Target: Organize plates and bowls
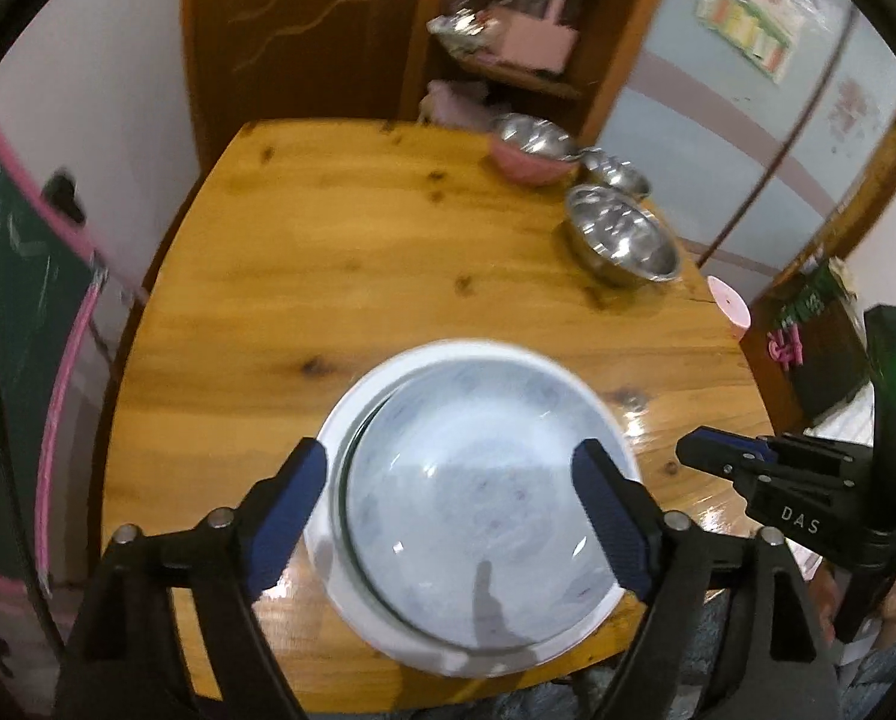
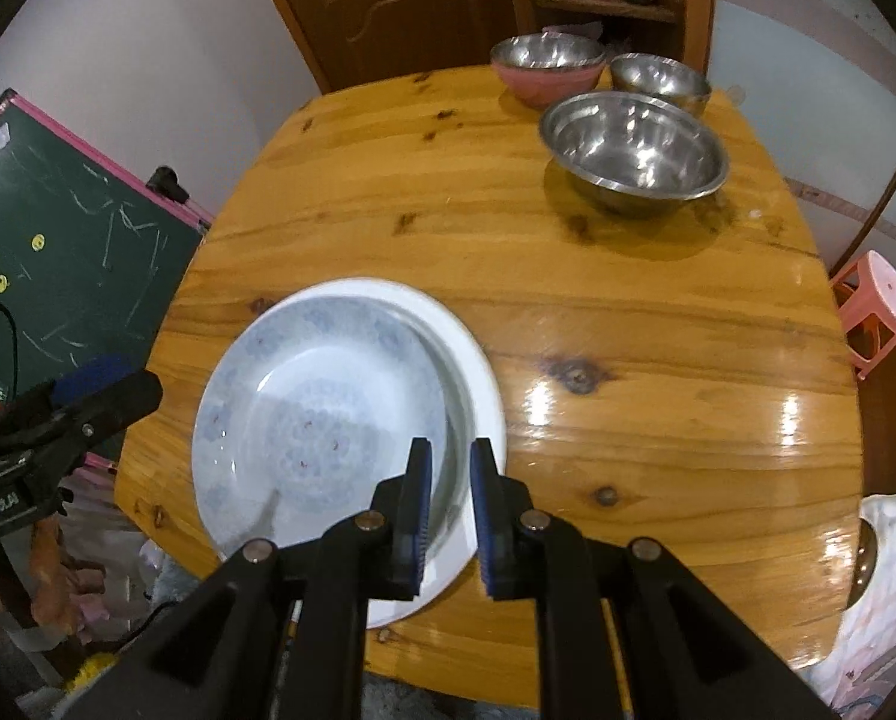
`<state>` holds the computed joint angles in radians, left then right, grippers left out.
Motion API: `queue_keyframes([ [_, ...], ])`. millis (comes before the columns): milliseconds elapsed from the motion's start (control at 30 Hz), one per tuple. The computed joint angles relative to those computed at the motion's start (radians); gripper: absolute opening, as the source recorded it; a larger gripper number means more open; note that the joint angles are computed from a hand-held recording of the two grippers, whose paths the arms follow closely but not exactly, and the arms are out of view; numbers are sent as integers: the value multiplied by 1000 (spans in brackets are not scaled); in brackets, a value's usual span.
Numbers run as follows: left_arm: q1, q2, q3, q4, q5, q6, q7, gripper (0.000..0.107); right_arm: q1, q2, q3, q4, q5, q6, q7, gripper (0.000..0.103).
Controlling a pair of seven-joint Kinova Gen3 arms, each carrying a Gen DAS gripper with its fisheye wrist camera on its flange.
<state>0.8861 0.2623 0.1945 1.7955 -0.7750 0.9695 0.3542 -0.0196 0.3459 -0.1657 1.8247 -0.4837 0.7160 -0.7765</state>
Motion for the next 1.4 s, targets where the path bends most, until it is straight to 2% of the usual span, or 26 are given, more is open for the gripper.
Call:
queue_keyframes([
  [233,11,45,-7,-211,-29,117,-179,89,79,-54,19,-68,-68,90,73,13],
  [267,13,53,-10,-244,-30,129,-206,89,90,-65,24,-77,-80,104,89,16],
  [367,25,78,-23,-340,-31,169,-282,89,121,-99,42,-103,-129,134,139,36],
  [600,35,133,-75,-531,-13,205,-400,90,173,-159,107,-179,-223,169,227,43],
  [700,44,170,-107,-618,-14,236,-440,90,184,-167,126,-214,-243,151,239,47],
  [833,47,221,-146,-726,-2,264,-503,90,180,-158,140,-268,-214,104,215,48],
  [1033,-4,308,-191,-846,80,233,-591,90,170,-46,135,-411,-100,119,57,48],
  [1400,-181,474,-223,-947,311,118,-767,90,138,293,83,-758,68,318,-228,48],
])
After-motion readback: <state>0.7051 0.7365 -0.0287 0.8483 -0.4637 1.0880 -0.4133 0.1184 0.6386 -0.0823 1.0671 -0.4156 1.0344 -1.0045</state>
